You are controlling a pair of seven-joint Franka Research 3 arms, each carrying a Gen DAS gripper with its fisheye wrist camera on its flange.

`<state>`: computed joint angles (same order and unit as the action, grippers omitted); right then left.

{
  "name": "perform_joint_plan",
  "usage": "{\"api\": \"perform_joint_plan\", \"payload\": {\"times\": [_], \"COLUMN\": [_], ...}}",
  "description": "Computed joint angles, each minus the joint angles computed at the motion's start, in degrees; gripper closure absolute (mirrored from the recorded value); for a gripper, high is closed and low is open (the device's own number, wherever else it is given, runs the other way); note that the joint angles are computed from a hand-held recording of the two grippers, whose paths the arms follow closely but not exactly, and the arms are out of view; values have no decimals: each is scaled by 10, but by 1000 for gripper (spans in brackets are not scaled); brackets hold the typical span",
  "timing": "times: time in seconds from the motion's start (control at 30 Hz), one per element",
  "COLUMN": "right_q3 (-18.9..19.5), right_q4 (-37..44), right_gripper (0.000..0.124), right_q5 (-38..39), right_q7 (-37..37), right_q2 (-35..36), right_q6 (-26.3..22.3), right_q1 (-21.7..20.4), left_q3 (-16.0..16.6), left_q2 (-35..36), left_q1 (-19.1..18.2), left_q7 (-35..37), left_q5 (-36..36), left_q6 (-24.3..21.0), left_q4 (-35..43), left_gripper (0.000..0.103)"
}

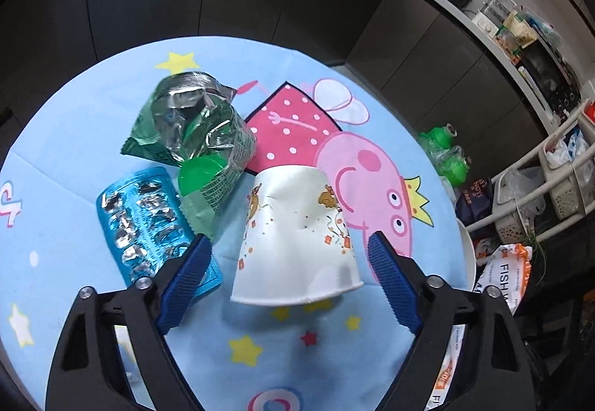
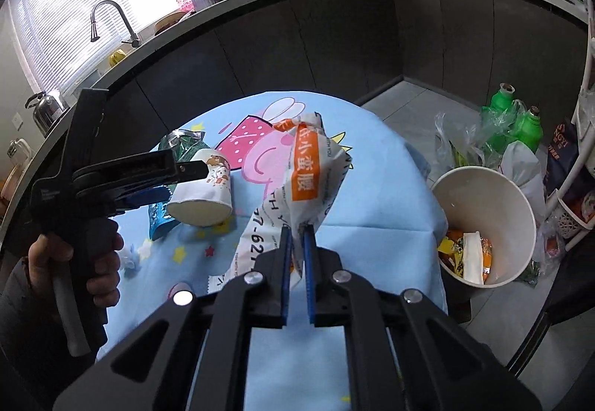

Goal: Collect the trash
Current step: 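Grasp the white paper cup with the left tool while the right tool grasps the printed wrapper, then carry the paper cup and wrapper to the white bucket and open both tools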

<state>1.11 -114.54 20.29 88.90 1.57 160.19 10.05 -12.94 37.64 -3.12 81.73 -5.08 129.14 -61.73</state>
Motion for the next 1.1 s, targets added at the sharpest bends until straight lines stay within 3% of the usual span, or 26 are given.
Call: {"api": "perform_joint_plan", "payload": {"times": [0.07, 0.17, 0.23, 0.37, 0.47, 0.77, 1.1], "right_q3": [1, 1, 1, 1, 3, -5, -30], "right_q4": [2, 3, 4, 3, 0, -26, -62], "right_gripper": [116, 116, 116, 116, 116, 116, 116], "right_q5": [10, 20, 26, 38, 60, 132, 121], "right_q7": [-9, -17, -22, -32, -56, -128, -120], "right_q2": [2, 3, 4, 1, -4, -41, -74], "right_q6": [0, -1, -2, -4, -4, 25, 63], "right_q1": [0, -1, -1, -1, -1, -1, -28], "left_q3": [0, -1, -3, -7, -9, -33, -53], "left_q2": [16, 25, 20, -7, -36, -150, -163], "left_q1": [-4, -5, -1, 4, 6, 8, -31], "left_q7": [3, 6, 5, 5, 11, 73, 142], "left_q5": [4, 2, -4, -15, -18, -64, -109], "left_q6": [-22, -37, -33, -10, 11, 102, 114], "left_q4": [26, 38, 27, -12, -48, -176, -158], "left_gripper": [36, 42, 45, 65, 71, 76, 76]}}
